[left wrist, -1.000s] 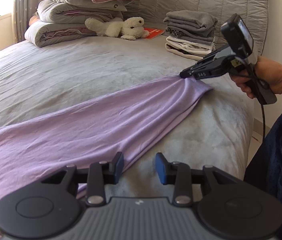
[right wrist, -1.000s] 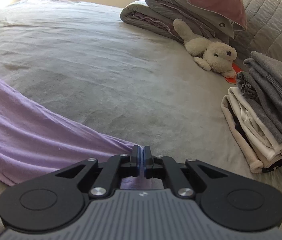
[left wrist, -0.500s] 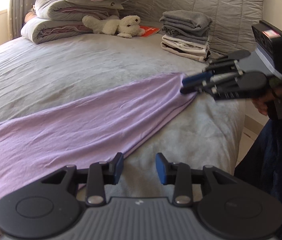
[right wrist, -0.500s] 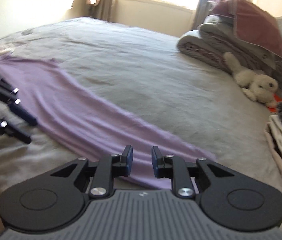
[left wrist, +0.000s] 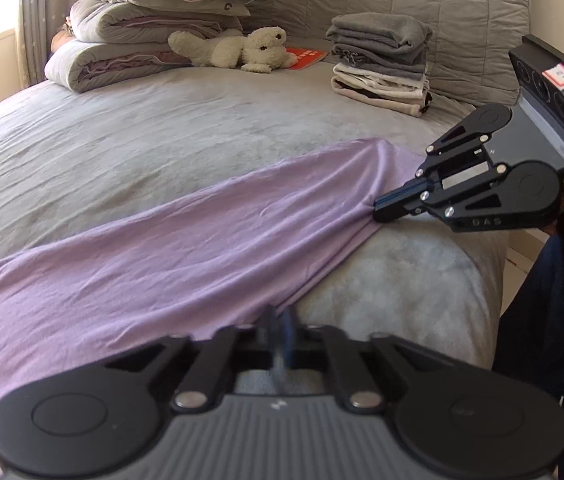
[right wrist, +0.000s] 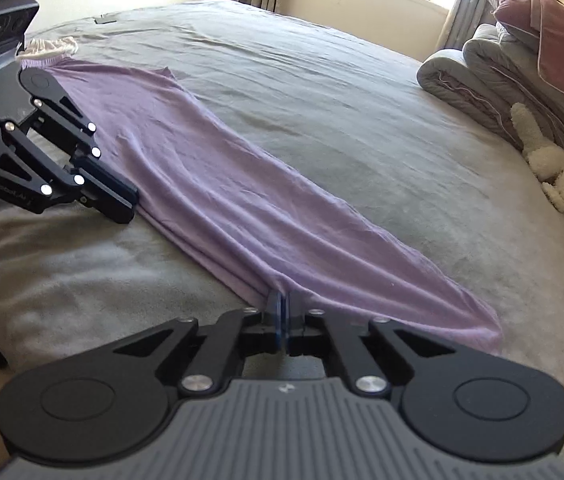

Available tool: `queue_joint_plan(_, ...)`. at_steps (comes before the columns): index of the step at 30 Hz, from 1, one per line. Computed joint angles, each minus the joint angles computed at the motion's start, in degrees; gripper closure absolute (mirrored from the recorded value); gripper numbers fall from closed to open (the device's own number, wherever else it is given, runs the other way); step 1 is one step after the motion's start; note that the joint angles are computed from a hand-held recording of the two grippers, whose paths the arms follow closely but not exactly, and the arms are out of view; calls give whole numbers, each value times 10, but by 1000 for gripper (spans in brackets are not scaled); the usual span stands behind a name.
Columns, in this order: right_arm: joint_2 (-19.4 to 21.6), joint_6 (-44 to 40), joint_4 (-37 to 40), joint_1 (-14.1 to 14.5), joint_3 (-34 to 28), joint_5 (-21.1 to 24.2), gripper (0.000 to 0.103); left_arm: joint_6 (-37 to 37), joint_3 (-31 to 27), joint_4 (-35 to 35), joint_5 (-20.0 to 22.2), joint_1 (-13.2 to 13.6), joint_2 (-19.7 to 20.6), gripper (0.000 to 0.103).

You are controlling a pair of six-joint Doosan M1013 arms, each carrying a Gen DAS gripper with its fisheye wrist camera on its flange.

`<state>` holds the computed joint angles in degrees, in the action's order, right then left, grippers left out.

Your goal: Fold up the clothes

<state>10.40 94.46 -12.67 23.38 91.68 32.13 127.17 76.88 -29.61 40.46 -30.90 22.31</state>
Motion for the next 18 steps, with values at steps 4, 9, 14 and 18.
queue_joint_plan(4, -10, -28, 38, -7, 10, -16, 103, 11, -3, -16, 17, 5, 0, 103)
queue_joint_plan(9, -17, -31, 55, -12, 18, -41, 102, 14, -5, -48, 27, 12, 0, 103)
queue_joint_plan(14, -23, -13, 14, -9, 29, -77, 92, -2, -4, -21, 22, 7, 1, 103)
queue_joint_plan(18, -20, -80, 86, -12, 25, -82, 91, -11, -11, -33, 37, 12, 5, 103)
